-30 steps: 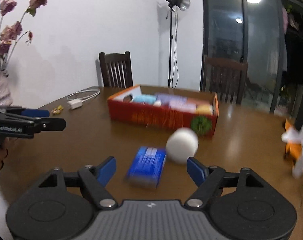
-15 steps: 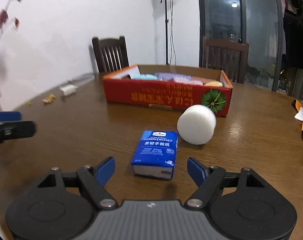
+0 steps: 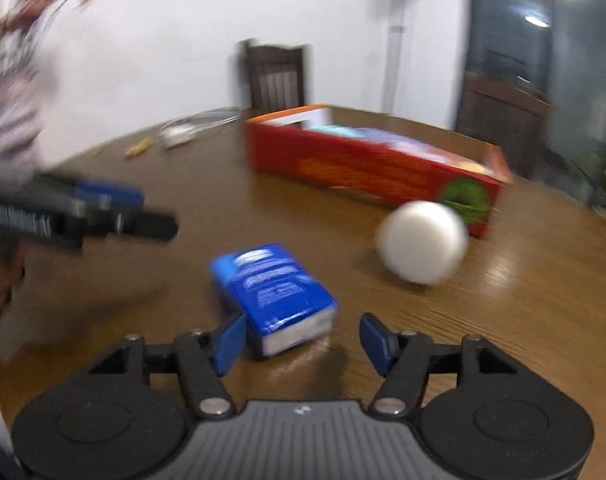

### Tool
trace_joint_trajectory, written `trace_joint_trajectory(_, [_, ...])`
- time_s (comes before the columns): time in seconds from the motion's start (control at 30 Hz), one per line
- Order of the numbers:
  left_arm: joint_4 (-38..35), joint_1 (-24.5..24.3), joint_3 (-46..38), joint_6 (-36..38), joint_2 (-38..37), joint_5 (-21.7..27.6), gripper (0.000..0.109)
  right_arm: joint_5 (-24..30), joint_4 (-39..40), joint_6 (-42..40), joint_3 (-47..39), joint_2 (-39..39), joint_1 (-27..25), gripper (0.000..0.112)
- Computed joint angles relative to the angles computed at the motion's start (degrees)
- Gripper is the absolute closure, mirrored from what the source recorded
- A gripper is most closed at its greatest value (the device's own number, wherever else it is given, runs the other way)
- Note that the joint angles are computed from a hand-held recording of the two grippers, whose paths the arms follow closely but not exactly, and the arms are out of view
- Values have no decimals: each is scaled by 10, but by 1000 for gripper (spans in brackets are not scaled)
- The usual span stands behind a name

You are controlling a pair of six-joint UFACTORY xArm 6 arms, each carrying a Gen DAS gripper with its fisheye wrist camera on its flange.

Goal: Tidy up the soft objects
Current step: 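Grasp the blue tissue pack with the left gripper and lift it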

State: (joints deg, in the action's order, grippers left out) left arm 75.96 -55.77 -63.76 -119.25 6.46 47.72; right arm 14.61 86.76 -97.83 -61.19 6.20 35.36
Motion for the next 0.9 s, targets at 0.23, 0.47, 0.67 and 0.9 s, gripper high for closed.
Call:
trace_joint_trajectory(0.23, [64,61,-30,-124,48,-148,73,124,58,111,-14,8,-53,67])
trace_joint_trajectory(0.47, [5,26,-33,-76,45,-105,86,100,79,149,-30,37,-34,86])
trace_joint_trajectory(0.67, [15,16,7,-122,10,-104,75,108,61,156,6,4,-34,85])
trace_joint_trajectory(0.9, [23,19,-14,-113,29,-95,84,119,52,174,-4,13,-32,91])
